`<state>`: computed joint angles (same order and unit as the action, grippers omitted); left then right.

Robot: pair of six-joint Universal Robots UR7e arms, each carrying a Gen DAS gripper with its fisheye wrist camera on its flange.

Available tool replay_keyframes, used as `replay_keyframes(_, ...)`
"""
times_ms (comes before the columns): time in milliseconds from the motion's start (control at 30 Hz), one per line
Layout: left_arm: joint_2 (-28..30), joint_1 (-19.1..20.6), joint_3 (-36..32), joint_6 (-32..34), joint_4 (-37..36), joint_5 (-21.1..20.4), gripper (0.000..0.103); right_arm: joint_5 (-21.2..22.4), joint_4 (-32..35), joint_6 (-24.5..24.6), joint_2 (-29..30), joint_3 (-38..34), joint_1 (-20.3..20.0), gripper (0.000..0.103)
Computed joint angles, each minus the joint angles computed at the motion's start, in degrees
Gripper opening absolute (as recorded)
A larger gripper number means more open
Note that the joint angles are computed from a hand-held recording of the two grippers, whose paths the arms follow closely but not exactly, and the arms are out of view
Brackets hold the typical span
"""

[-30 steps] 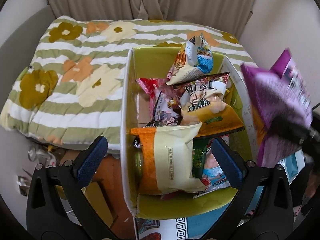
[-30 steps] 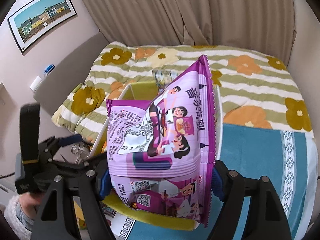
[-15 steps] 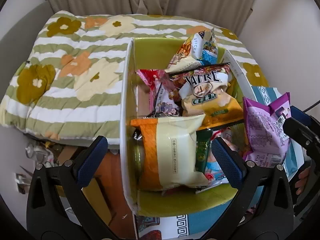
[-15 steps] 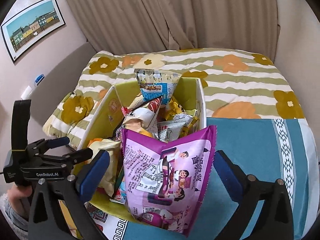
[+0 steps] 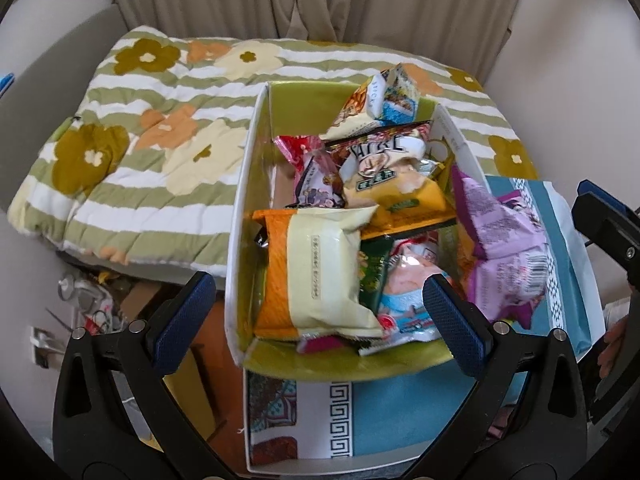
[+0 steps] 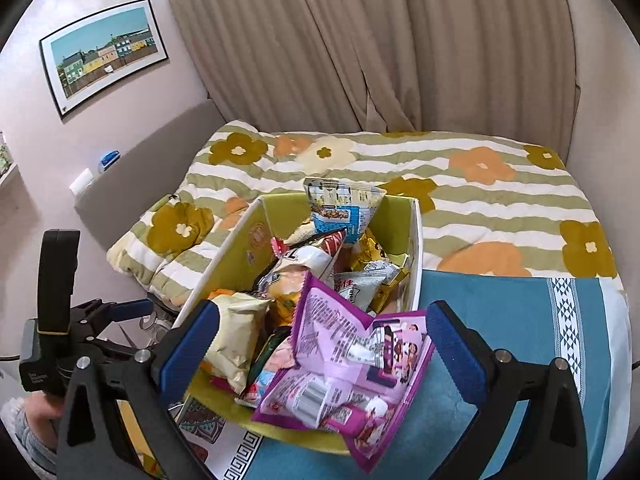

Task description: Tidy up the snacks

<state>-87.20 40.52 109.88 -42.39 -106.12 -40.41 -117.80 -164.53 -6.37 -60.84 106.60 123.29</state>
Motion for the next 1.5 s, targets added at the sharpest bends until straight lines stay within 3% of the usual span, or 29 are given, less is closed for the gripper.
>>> replay_keyframes(333,-3.5,-11.9,1.6,-13.4,11.0,5.5,0.103,-2.0,-1.1,0.1,-7.4,5.2,2.5,0.103)
replay_keyframes(533,-4.4,-22.5,2.1,-24.6,19.5,9.0,0.103,-9.2,-2.1,0.0,-14.5,9.6,6.6,0.103)
replay_keyframes(667,-3.4,-29.0,1.5,-34.2,28.0,11.3,0.103,-16.8,-1.7,0.5,-19.1,12.5,10.1,0.103)
replay_keyframes(833,-2.0,-35.0,0.7,-43.3,35.8,12.3,0.103,-22.8,-0.1,2.4,-23.8,15.7,12.5,0.103)
replay_keyframes(1100,-0.1,-39.3,-0.5,-49.9,41.6,10.9,0.103,-27.3,2.2,5.8,-28.3,19.2,15.0,0.103)
replay_keyframes(1500,0.9,-39.5,-0.3,-49.3,40.2,10.7,0.103,-28.3,0.7,6.2,-29.3,20.1,15.7,0.103)
